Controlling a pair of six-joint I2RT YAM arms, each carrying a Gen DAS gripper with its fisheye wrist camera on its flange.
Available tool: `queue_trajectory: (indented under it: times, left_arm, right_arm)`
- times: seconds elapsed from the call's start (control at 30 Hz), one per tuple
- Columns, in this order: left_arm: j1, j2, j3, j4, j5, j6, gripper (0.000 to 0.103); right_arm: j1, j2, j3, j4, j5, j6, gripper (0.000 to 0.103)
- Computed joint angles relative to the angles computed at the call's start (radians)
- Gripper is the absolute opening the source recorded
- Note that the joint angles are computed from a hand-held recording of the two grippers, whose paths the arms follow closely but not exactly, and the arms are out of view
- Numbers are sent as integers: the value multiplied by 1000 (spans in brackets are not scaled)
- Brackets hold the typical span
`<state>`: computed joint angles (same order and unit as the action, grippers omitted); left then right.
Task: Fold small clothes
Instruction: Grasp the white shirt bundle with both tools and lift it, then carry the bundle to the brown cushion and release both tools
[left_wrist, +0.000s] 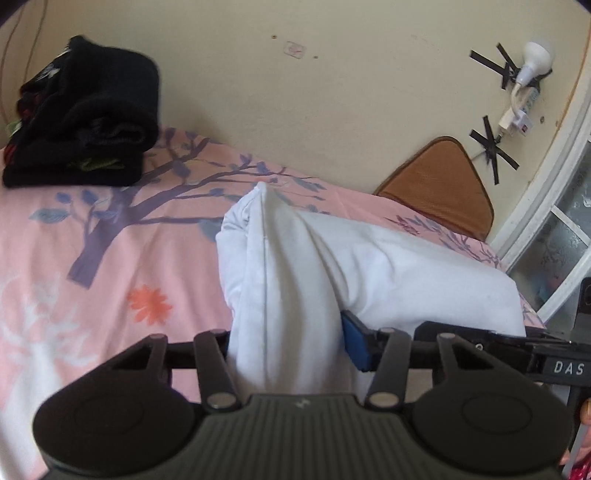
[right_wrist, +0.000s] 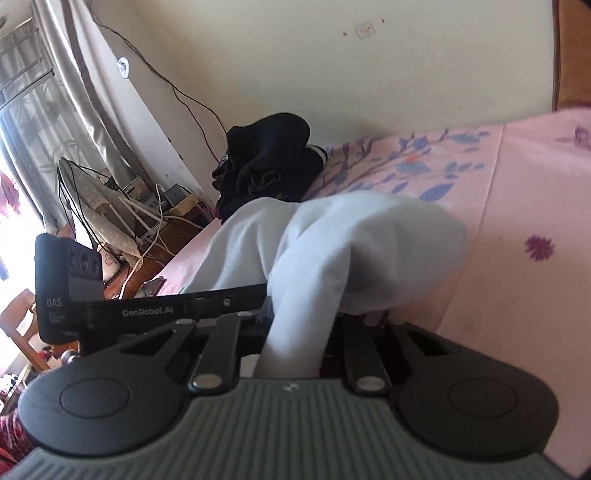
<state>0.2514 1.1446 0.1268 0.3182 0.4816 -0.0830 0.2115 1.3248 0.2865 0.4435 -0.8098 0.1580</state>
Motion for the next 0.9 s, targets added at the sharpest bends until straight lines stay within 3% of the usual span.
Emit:
queue_trajectory:
  times: [0.13,0.3,0.43,0.53,0.6,0.63,0.7,0.83,0.9]
  left_arm:
    - [-356,242,206,139,-195,-140,46]
    - [-640,648,687,144,-345,-200,47]
    - [-736,991,1165,41,-417,-222,48]
    - [-761,1254,1542,-139,-466,-232,53]
    - [-770,1403,1778,-336,-508,-237,52]
    - [-769,1452,1838,-384,-510,-241,55]
    - [-776,1448,1808,-373,-530,-238,57]
    - [-804,1295,1525,-234,-604,-233,57]
    - [-823,1196,1365,-179,-659,-250,57]
  right_arm:
    - [-306,-52,97,-248,-146,-223,18]
    - [-643,154,402,-451,-221,-500,18]
    - [-733,411,680,-443,-182,-551,19]
    - [-740,659,909,-404,-73,-473,25]
    - [-723,767,990,-365,124,-349,56]
    - [-728,813,1030,-372,179,-301,57]
    - [-772,875,1049,-332,129,-214,57]
    - [-831,831,881,-62,116,-75,57]
    - [-839,790,840,-28,86,-48,57]
